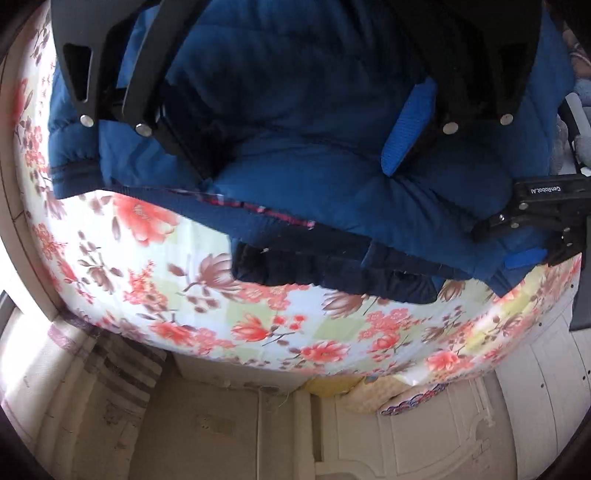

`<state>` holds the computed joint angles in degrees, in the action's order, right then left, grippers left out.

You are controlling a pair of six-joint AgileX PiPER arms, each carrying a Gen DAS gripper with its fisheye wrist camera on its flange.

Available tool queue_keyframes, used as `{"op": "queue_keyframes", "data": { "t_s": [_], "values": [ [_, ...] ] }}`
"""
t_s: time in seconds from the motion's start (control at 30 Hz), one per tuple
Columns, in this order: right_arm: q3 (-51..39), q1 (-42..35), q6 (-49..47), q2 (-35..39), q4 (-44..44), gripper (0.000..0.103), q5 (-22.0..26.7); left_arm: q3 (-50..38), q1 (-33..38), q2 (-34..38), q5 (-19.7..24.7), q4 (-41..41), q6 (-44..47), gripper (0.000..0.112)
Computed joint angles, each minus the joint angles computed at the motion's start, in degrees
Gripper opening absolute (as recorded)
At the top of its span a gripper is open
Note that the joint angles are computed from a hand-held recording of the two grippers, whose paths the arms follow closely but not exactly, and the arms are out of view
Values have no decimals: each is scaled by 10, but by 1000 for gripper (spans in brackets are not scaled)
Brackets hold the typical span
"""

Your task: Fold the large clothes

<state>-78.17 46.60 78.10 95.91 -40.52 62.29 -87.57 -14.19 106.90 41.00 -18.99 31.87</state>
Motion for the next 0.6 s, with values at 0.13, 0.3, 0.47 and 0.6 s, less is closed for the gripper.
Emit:
{"op": "queue_keyframes", "data": {
  "t_s": [0.13, 0.3, 0.47, 0.6],
  "values": [
    [118, -20, 113, -84, -36, 91, 26, 0, 1, 0, 0, -2, 1, 99],
    [185, -64, 117, -119, -2, 92, -58, -1, 0, 1, 1, -1, 0, 99],
    [176, -51, 130, -102, -15, 93, -49, -32, -11, -5, 29, 47, -68, 99],
    [182, -52, 136, -104, -20, 93, -54, -22, -45, -46, 21, 17, -73, 99]
  ]
}}
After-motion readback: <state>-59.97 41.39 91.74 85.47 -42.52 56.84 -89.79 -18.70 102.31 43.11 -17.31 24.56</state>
